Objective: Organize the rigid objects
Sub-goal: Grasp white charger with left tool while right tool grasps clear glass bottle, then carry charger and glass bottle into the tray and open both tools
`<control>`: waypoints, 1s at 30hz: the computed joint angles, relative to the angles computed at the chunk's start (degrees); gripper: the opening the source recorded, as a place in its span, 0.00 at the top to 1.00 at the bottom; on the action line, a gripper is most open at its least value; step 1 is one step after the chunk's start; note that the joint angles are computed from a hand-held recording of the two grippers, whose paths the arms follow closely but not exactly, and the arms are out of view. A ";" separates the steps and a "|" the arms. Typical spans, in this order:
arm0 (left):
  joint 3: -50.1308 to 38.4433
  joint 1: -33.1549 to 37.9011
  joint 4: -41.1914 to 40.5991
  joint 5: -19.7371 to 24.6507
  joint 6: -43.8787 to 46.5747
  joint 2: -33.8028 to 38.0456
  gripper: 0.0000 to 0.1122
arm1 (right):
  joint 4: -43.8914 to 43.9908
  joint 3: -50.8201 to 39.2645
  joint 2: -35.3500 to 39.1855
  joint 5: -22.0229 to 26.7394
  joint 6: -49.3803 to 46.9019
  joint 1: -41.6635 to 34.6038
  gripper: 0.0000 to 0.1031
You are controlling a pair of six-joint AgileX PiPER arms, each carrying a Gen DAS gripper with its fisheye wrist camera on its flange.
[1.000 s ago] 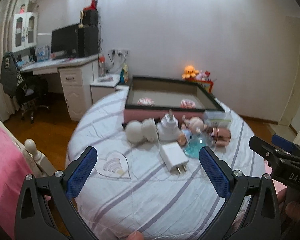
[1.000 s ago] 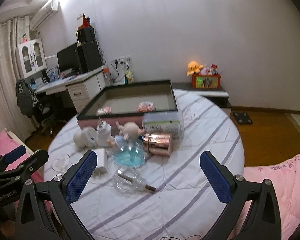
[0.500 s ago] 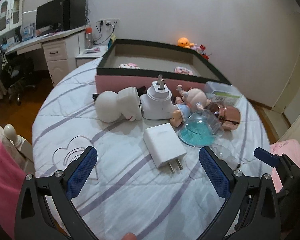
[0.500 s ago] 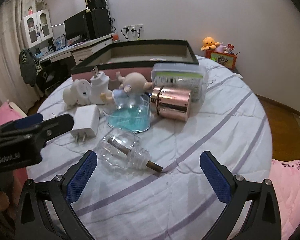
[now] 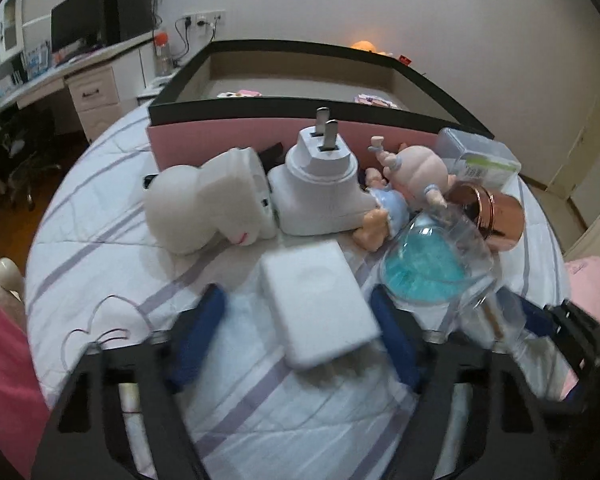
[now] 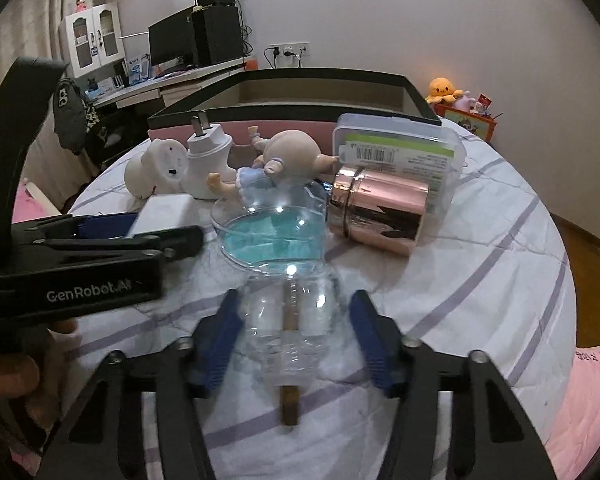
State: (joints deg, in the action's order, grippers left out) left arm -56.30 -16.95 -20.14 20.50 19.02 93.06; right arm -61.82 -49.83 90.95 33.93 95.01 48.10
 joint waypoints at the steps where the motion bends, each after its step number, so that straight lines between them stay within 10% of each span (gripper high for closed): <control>1: 0.87 0.70 -1.67 -0.32 2.35 -0.58 0.50 | -0.05 0.48 -0.44 0.18 0.15 0.02 0.49; 7: -0.49 0.23 0.67 -0.18 0.67 0.47 0.41 | 0.31 -1.32 1.33 2.27 -1.07 0.49 0.51; 10: -0.43 0.47 -3.75 -0.47 5.94 0.37 0.64 | 0.00 -0.37 0.41 1.48 -0.45 0.58 0.51; 30: 4.89 9.16 -23.79 6.36 26.38 -9.43 0.64 | 3.57 -1.14 -7.98 3.89 -6.84 1.15 0.51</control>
State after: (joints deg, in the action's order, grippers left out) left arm -51.40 -7.79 -43.93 26.86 45.39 83.63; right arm -58.25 -50.97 82.98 37.82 88.16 49.26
